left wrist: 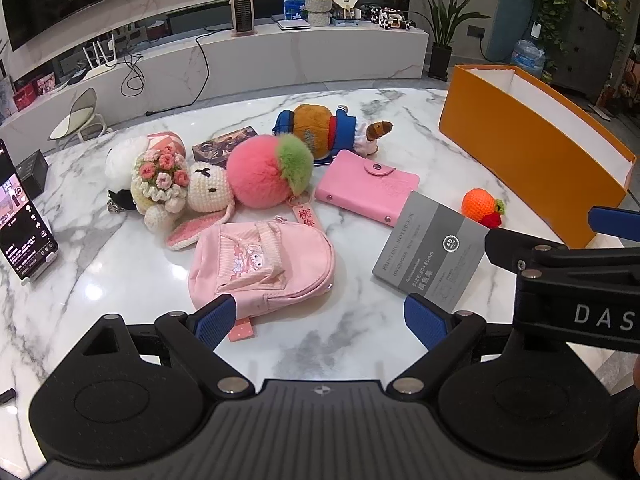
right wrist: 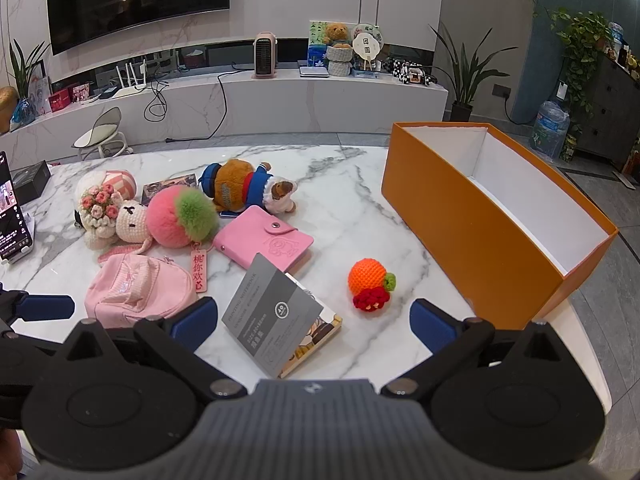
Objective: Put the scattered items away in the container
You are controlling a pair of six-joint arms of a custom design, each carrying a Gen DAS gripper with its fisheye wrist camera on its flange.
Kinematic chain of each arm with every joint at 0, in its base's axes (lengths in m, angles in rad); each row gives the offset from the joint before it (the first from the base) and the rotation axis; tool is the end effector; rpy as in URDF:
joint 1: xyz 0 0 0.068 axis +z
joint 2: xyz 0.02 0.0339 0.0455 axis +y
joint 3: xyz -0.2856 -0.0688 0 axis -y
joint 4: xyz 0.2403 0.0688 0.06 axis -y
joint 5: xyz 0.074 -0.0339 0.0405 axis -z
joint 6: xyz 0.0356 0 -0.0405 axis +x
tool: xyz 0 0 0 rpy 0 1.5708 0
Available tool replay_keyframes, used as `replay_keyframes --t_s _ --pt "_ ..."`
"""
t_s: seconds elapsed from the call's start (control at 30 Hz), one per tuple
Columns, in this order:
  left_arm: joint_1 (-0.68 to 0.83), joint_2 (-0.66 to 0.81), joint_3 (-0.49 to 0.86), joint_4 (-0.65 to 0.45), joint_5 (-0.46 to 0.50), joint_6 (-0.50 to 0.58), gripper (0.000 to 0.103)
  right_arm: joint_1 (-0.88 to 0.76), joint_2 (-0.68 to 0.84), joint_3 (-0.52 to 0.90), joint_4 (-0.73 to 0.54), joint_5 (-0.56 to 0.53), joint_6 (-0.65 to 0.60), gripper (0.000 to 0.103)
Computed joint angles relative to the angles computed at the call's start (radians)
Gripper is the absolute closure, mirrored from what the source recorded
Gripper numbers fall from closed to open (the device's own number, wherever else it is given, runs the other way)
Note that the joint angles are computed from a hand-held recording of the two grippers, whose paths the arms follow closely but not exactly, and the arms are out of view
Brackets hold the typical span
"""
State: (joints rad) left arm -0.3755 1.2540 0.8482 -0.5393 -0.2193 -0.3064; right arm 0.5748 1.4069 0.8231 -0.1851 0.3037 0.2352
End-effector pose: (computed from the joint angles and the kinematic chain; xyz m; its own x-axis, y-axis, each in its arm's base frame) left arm 0.2254 -0.0805 0.2570 -0.7912 -0.0046 -0.6116 0.0008 1.0000 -0.0085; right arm 0.2446 0.1458 0.2378 -0.6464 -0.1538 -0.7473 -0.1931 0.9806 -0.0347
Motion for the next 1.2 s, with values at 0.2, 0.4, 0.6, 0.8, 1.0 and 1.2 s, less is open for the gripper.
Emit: replay_keyframes --t_s 0.2,0.4,0.6,0.8,1.0,1.2 --pt "0.001 0.000 -0.004 0.003 -0.003 0.004 0.000 0.012 0.003 -0.006 0.006 0.013 0.009 0.000" --pt "-0.010 0.009 0.014 -0.008 -0.009 -0.002 0.000 0.010 0.005 0.007 -0.005 0.015 0.009 0.000" --pt "-0.016 0.009 0.017 -0.010 -0.011 -0.005 0.000 0.005 0.001 -0.001 0.002 0.009 0.005 0.000" --pt "-0.010 0.004 0.007 -0.002 -0.005 0.002 0.000 0.008 0.006 0.004 0.000 0.013 0.009 0.000" --pt "-0.013 0.007 0.008 -0.003 -0.005 0.003 0.000 0.008 0.011 0.002 0.005 0.013 0.010 0.000" --pt "-0.015 0.006 0.007 -0.006 0.000 0.006 0.000 0.007 0.012 0.001 0.008 0.011 0.009 0.000"
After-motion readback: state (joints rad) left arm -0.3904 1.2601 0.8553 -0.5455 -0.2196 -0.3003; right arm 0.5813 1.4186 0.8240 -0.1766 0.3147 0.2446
